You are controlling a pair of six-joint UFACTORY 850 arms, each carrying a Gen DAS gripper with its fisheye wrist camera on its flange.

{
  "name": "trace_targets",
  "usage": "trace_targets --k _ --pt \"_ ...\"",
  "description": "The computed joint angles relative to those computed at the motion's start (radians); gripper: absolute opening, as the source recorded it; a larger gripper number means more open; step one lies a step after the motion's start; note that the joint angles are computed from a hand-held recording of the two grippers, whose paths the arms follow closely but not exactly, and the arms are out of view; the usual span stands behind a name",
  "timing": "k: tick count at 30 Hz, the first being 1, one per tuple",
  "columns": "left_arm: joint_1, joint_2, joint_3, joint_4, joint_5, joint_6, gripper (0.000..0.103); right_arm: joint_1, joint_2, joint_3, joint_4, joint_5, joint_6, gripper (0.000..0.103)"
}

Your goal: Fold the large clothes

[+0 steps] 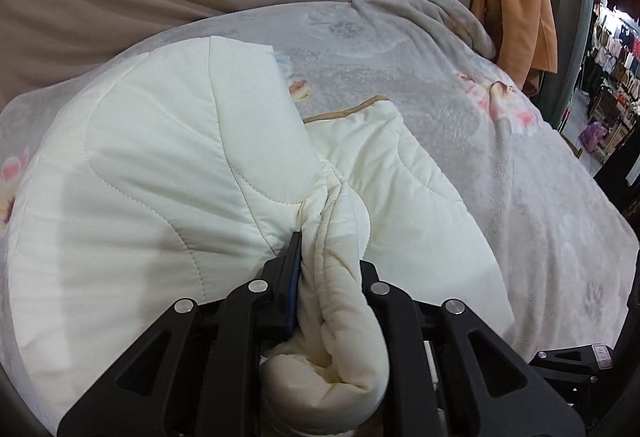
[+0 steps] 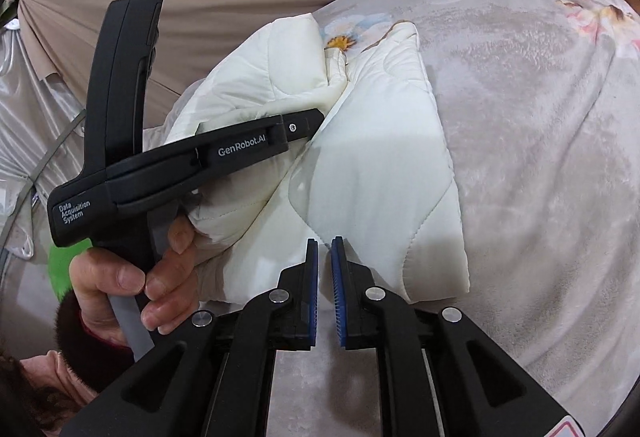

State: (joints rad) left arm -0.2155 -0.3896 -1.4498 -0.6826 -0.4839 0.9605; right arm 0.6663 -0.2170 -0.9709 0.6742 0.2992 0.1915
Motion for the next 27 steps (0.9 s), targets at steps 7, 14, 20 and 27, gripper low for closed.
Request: trace_targets --k 7,14,20,27 --pt "-0.03 0.043 0.047 0.096 0.094 -0.058 0.026 -0.003 0.055 0.059 0.0 0.062 0.02 0.011" --pt "0.005 0.148 0.1 -0.187 0.034 0.203 0.041 0.01 0.115 0.087 0.202 0.101 -0.151 0.023" --pt "0.14 0.202 0.091 -0.422 -0.085 0.311 0.057 0.014 0.162 0.098 0.215 0.132 -0.209 0.053" --pt "0.297 0.194 0.084 -0.464 -0.087 0.237 0.062 -0.008 0.144 0.029 -0.116 0.072 0.071 0.071"
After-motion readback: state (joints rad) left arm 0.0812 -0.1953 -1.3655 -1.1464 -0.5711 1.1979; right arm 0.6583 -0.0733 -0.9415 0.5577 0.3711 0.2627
